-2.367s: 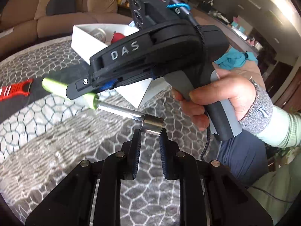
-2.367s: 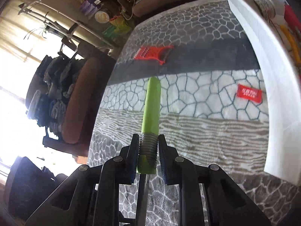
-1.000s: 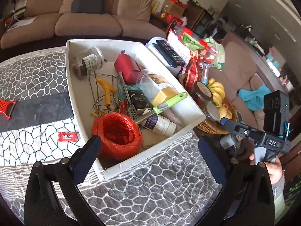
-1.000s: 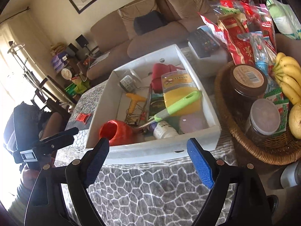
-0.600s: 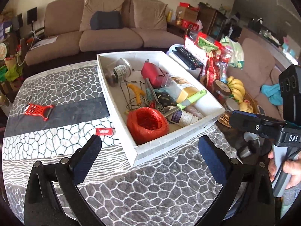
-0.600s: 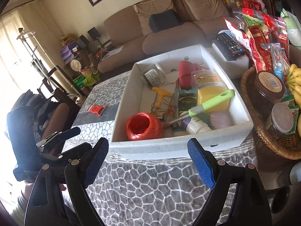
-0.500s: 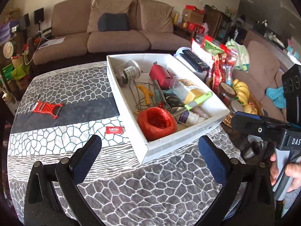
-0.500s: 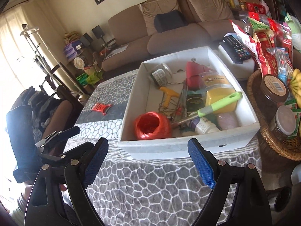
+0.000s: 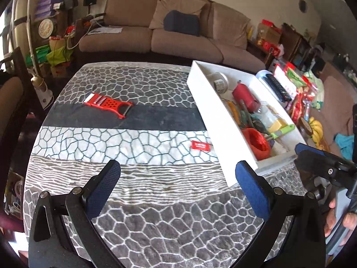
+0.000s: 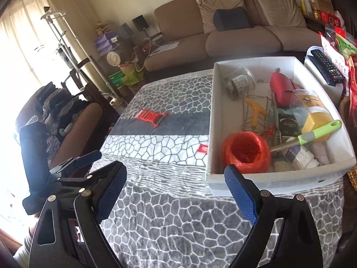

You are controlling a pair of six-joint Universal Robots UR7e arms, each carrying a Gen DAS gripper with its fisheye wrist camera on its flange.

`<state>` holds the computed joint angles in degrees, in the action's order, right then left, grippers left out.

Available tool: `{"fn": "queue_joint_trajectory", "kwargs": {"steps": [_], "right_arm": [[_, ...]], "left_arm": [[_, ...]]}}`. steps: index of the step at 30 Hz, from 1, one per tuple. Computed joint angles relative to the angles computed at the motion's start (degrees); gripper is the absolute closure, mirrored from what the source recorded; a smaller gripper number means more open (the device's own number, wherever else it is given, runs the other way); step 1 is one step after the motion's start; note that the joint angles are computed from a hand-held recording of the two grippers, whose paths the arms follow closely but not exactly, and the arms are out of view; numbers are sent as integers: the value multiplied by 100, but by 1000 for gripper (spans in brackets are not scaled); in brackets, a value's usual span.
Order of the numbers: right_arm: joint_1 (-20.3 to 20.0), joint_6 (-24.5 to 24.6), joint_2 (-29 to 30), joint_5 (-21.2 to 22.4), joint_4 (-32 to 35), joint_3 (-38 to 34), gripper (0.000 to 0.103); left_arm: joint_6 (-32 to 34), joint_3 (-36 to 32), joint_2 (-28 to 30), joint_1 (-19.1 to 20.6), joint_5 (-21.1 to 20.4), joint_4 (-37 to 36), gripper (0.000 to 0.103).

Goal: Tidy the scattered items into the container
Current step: 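Move the left tool to the red plastic grater, then grasp the red grater with the left tool while the right tool reaches the red packet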

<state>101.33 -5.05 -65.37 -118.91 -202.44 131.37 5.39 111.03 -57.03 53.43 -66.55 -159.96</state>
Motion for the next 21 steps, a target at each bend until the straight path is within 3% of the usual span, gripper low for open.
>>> {"fn": "queue_joint_trajectory", "kwargs": {"steps": [5, 8, 11, 14, 18, 21], "right_arm": [[-120, -319, 478, 94, -13, -396, 11], [-128, -863, 744, -1, 782, -977, 11], [-118, -1495, 1166, -474, 1931, -1867, 13], [-275, -1533, 1411, -330, 2685, -2524, 14], [-403, -1689, 1716, -294, 2681, -2964, 14], [-526, -1545, 1759, 32, 2675, -2992, 14]], "left_arm": [[-334, -1102, 473, 762, 117, 504, 0], [-213, -1895, 848, 1069, 268, 904, 0], [370, -2670, 1313, 1201, 503, 1131, 0], [493, -3593, 1963, 1274, 888, 1523, 0], [47, -5047, 2994, 1343, 1134, 2328, 0], [-686, -6546, 3894, 1418, 990, 3598, 0]]}}
